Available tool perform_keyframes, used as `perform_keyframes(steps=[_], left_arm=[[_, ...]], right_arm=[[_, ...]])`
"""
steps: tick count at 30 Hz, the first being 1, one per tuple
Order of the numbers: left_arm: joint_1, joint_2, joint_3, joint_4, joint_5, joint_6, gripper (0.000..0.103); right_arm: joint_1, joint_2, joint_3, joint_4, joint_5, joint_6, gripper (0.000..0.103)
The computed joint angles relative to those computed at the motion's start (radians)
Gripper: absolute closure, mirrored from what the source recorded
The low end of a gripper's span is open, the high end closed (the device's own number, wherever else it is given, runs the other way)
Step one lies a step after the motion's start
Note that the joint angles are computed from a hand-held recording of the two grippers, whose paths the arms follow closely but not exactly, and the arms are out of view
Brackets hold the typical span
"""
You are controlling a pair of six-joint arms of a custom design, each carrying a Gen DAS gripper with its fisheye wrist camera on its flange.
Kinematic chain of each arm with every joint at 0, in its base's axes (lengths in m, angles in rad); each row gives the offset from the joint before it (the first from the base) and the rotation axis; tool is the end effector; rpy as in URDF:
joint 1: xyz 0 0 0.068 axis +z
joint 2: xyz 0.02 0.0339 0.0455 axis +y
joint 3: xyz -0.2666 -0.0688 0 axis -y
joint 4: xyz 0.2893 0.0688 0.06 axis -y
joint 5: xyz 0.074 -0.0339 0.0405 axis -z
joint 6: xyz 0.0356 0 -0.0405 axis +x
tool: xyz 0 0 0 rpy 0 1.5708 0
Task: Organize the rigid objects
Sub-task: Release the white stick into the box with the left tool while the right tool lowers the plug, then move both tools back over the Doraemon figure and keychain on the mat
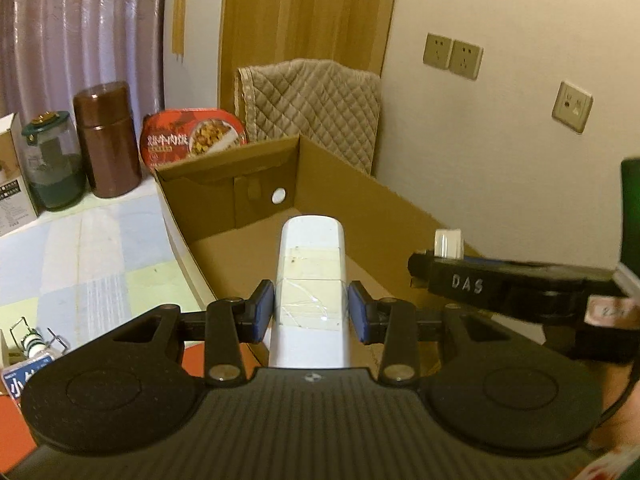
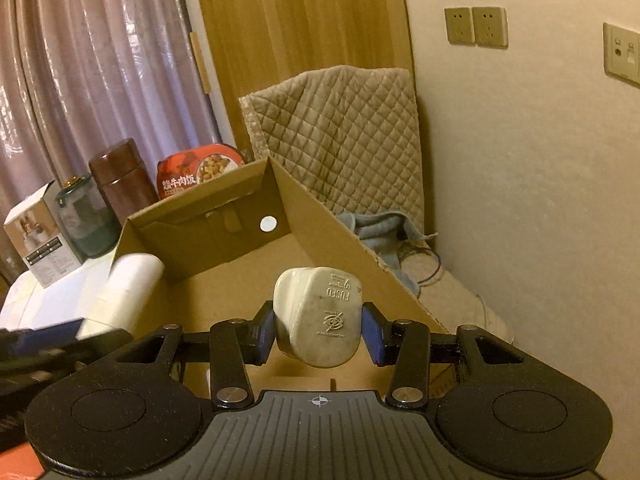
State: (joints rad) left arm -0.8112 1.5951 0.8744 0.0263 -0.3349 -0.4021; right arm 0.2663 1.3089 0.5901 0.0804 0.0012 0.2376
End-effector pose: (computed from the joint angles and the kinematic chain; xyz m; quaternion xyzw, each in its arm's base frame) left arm 0.2606 -0.2574 0.1653 0.1121 0.8886 -0.1145 0.4298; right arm 0.2858 0.0779 0.1604 -0.0125 0.8932 0.1115 0.4354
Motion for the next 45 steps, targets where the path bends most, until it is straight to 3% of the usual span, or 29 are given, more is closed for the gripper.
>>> perform_keyframes(steps=[12,16,21,30,35,45], left_arm=[[0.026,0.027,-0.009,0.043,0.032,-0.024,0.067],[0.032,-0.093,-0.073,0.019,-0.001,0.008,0.067],[0.058,-0.325,-0.212,-0.086,-0.055,0.027,0.067],[0.125,-0.754,-0.493,-0.319,-0.128,-0.066,0.065],[0.188,-0.806,-0.554,-0.314,-0.058,-0.093,0.065],[0.218,-0.907,-0.595,-0.354,-0.047,-0.066,0.064]], right_arm=[[0.004,0.016,-0.003,-0.002,-0.006,0.005,0.061],[0.005,0.027,0.000,0.003,-0.016,-0.001,0.061],[0.002,0.016,-0.010,-0.001,-0.029,-0.013,0.061],[0.028,0.002,-0.021,-0.010,-0.025,-0.036,0.061],[0.070,0.022,-0.019,0.008,0.017,-0.046,0.061],[0.147,-0.076,-0.093,0.129,0.088,0.016,0.052]])
